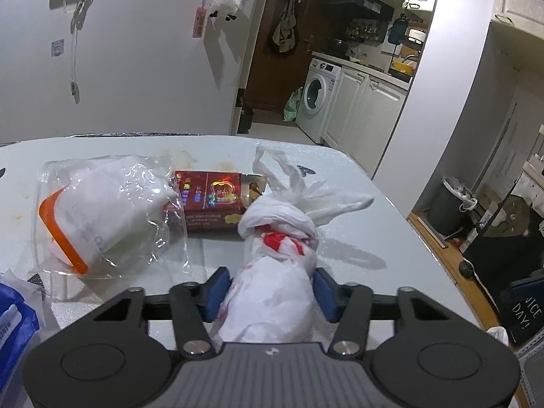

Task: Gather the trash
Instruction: 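Grasp the white plastic bag with the left gripper while the right gripper grasps a crumpled white bag, then carry both white bags in the grippers over the yellow bin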

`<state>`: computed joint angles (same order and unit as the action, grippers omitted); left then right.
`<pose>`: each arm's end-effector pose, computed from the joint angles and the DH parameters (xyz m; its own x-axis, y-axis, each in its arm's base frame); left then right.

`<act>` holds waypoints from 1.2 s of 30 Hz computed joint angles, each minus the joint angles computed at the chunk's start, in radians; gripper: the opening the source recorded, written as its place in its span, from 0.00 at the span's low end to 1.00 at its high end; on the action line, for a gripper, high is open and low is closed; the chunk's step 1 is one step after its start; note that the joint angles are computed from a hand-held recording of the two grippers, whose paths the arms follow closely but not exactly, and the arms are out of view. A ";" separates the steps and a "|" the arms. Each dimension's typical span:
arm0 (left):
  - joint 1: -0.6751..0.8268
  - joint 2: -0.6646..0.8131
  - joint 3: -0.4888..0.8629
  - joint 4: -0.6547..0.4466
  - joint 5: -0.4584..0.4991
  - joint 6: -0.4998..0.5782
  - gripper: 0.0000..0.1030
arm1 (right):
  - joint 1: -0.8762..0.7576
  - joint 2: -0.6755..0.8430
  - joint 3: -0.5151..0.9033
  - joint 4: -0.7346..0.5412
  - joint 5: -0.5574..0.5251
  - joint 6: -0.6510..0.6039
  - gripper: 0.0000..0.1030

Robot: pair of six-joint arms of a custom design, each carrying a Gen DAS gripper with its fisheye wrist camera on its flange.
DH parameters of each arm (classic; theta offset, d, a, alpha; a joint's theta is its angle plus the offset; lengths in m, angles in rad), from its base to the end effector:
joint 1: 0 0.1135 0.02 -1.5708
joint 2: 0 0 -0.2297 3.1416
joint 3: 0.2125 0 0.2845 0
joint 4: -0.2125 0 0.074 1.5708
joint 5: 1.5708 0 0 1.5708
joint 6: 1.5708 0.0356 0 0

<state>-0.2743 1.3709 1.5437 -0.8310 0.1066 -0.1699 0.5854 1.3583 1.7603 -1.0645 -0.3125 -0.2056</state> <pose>0.3114 -0.0916 0.3786 -0.6396 0.0053 -0.7687 0.2458 0.9489 -0.1979 0.2349 0.1688 0.4357 -0.3533 -0.4673 -0.8105 -0.8171 0.5759 0.0242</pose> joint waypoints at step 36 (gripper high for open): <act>-0.298 -0.087 -0.009 -0.030 -0.375 -0.258 0.40 | -0.086 -0.184 -0.229 0.182 0.202 0.221 0.28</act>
<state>-0.5726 1.2842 1.5352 -0.8614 -0.2684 -0.4275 0.4995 1.1747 1.5311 -0.8827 -0.1106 0.0152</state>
